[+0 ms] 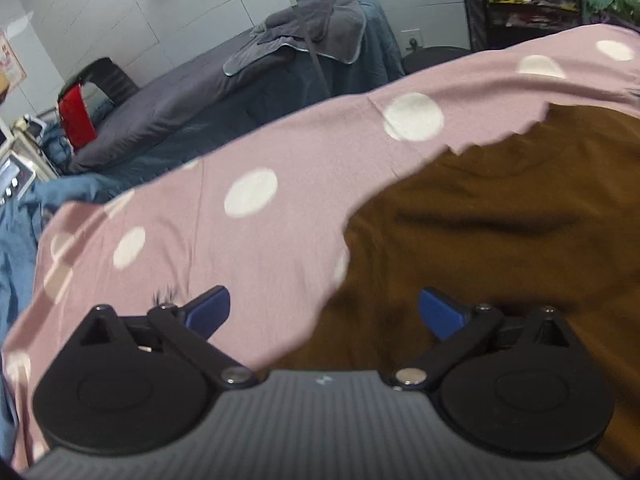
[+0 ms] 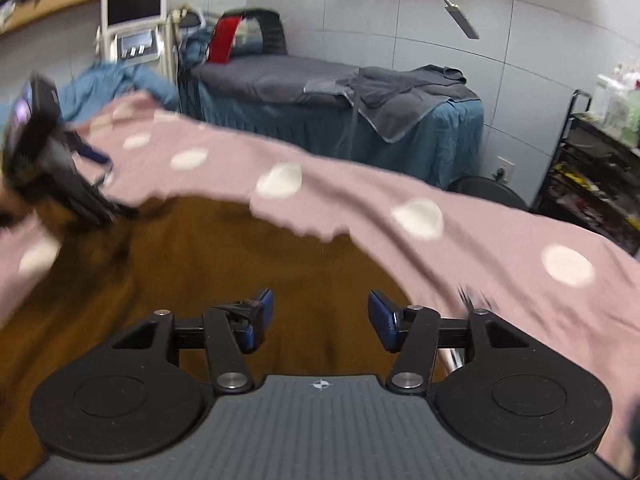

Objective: Fold small clothes

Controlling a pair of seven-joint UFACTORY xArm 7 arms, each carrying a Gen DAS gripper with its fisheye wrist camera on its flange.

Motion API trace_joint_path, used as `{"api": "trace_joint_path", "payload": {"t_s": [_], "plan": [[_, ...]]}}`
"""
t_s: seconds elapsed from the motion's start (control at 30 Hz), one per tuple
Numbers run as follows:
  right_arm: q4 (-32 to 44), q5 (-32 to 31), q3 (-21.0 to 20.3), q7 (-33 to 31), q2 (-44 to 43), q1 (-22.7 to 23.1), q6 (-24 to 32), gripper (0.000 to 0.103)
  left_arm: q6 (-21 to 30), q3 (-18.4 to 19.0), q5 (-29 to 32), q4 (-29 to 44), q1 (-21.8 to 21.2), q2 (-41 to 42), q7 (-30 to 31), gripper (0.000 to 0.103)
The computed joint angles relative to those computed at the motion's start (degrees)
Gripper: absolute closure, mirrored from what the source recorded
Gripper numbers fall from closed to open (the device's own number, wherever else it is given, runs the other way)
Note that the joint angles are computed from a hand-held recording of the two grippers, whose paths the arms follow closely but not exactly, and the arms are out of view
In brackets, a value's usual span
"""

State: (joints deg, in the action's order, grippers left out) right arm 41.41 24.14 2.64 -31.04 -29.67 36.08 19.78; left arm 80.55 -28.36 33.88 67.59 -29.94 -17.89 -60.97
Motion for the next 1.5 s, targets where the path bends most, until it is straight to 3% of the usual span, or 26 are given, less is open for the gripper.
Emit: {"api": "trace_joint_path", "payload": {"t_s": [0.1,0.23,0.3,0.37,0.47,0.53,0.6,0.7,0.77,0.87,0.93,1.03,1.07,1.13,1.23,1.4,1.47,1.5], "plan": [[-6.42,1.5,-1.75,0.37,-11.68,1.37,9.38,0.014,3.76,-3.49,-9.17,-1.69,-3.95,-6.59,-5.72,0.0],[-13.08,0.34,-1.25,2.74,-27.14,-0.27,22.02,0.014,-0.97,-9.94,-21.97,-6.14,-7.42,-17.89,-21.6,0.002],[-14.96,-0.39,-0.78,5.08,-33.43,-1.82,27.7,0.014,-2.91,-14.47,-27.09,-6.36,-6.65,-21.61,-30.35,0.014],[-15.75,0.01,-1.59,7.28,-38.07,-2.55,33.69,0.015,-1.21,-20.65,-29.54,-3.13,-3.68,-21.66,-36.38,0.022],[-16.31,0.43,-1.96,9.47,-43.68,-3.84,41.78,0.018,-1.39,-28.22,-31.13,0.87,0.97,-20.04,-40.17,0.029],[-16.58,1.01,-1.85,10.49,-46.68,-4.45,45.92,0.032,-2.68,-31.94,-31.52,2.17,4.07,-19.29,-40.41,0.031],[-16.59,2.14,-2.22,11.42,-48.76,-4.92,49.8,0.042,-4.27,-34.97,-32.44,2.7,6.93,-19.08,-40.2,0.046],[-16.11,3.03,-2.22,11.99,-50.11,-5.87,54.94,0.042,-8.39,-37.84,-33.39,2.3,10.23,-20.44,-38.66,0.05],[-17.25,5.05,-2.3,13.62,-51.94,-7.36,56.03,0.041,-7.42,-40.74,-33.52,3.41,13.97,-20.3,-36.71,0.05],[-18.64,8.95,-1.73,15.39,-52.19,-8.24,55.31,0.041,-6.69,-42.41,-34.64,4.67,17.52,-21.96,-35.13,0.051],[-19.23,11.56,-0.85,16.29,-51.98,-7.88,54.22,0.039,-5.03,-43.59,-35.62,6.08,19.63,-23.04,-34.07,0.057],[-19.97,12.06,0.35,17.24,-52.91,-7.91,54.01,0.039,-6.43,-42.17,-38.44,4.52,19.65,-28.01,-36.52,0.087],[-20.24,12.2,0.86,16.74,-53.26,-7.62,53.16,0.045,-8.27,-41.3,-39.63,2.99,19.3,-30.43,-38.22,0.09],[-20.84,11.62,1.7,15.96,-54.12,-7.35,51.75,0.091,-7.18,-41.85,-40.81,3.98,21.29,-32.48,-38.6,0.09],[-19.92,9.94,0.2,14.56,-55.31,-6.84,51.69,0.094,1.72,-43.12,-40.32,10.88,26.13,-34.91,-37.55,0.091],[-14.79,3.51,-4.29,12.02,-56.89,-9.25,56.61,0.097,20.27,-40.23,-41.8,23.24,29.41,-39.18,-38.16,0.091],[-13.15,2.73,-6.02,11.2,-55.03,-9.34,60.83,0.097,23.3,-39.1,-45.65,24.55,29.57,-40.6,-40.35,0.091],[-12.95,2.81,-6.42,10.67,-54.14,-9.27,62.99,0.103,24.18,-38.94,-48.14,24.55,29.67,-40.97,-41.22,0.091]]}}
